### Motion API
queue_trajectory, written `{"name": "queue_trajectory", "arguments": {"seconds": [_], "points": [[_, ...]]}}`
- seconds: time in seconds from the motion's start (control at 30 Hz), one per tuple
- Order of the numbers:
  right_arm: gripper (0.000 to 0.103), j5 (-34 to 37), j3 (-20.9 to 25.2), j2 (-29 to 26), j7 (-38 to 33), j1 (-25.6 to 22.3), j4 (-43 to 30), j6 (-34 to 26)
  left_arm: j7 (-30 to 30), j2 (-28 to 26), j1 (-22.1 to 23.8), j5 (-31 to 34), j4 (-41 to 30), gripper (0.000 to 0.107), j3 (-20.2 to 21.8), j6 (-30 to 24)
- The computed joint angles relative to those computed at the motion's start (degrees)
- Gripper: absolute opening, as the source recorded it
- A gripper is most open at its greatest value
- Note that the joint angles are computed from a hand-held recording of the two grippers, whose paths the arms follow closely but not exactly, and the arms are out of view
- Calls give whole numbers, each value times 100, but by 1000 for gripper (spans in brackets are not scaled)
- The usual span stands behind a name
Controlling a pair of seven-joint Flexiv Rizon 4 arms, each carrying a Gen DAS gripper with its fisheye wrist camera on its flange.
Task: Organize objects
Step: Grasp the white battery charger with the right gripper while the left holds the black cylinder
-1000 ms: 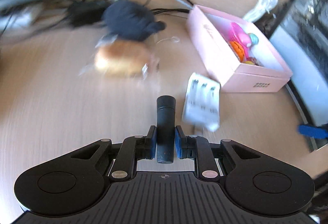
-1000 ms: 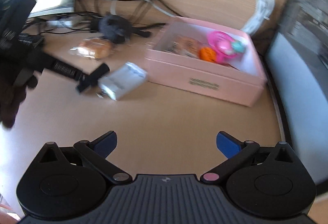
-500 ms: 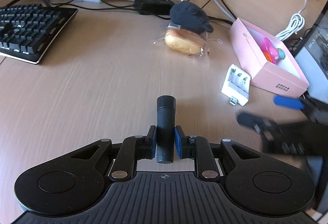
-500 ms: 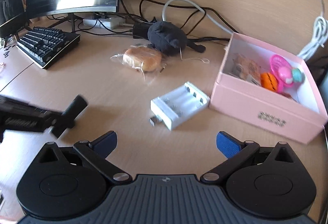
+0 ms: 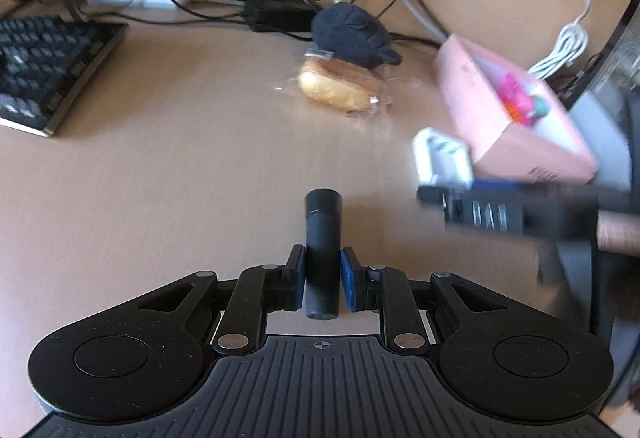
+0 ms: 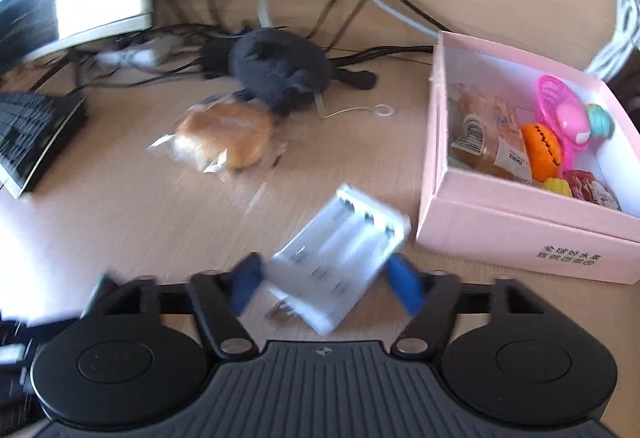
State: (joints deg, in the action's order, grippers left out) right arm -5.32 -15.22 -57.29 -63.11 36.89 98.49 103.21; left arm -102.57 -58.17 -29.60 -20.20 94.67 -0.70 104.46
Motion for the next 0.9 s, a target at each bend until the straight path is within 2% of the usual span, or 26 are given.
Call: {"name": "queue_trajectory", "arguments": {"seconds": [0.07,0.1,0.2,0.27,0.33,0.4,0.43,0.5,0.57,0.73,0.87,0.9], "points": [[52,-135,187,187,-259,-130,336,194,53,-65,421,307,61,22,-521,286],[52,-153,240,284,-387,-151,536,297,89,-93,466,385,62,22,-583,365],[52,-46,210,546,-867,-55,1231,704,241,-113,300,362,-36,22,-407,286],[53,320,-189,585,-1166,379,1597,890,329,-118,169,281,-151,22,-259,112],[58,881,-783,456,-1436,990,1905,1119,362,-131,-98,125,-271,22,46,-81],[70,1532,-1336,228,-1488,1547,2022,1090,348,-112,-432,-39,-374,22,439,-399],[73,1876,-1411,197,-1544,1645,2012,991,361,-110,-495,-13,-402,22,531,-489],[82,1915,-1251,294,-1354,1436,2051,1044,286,-159,-749,-17,-486,22,854,-599],[84,2005,-1076,364,-1225,1248,1986,1001,233,-179,-886,33,-543,22,1046,-714],[96,1799,-248,592,-773,537,1707,880,82,-136,-775,193,-536,22,953,-773],[97,1821,-292,420,-387,712,1423,732,-76,-183,-993,265,-589,22,1238,-822],[100,1823,-356,366,-271,769,1340,637,-87,-187,-1014,299,-602,22,1277,-844]]}}
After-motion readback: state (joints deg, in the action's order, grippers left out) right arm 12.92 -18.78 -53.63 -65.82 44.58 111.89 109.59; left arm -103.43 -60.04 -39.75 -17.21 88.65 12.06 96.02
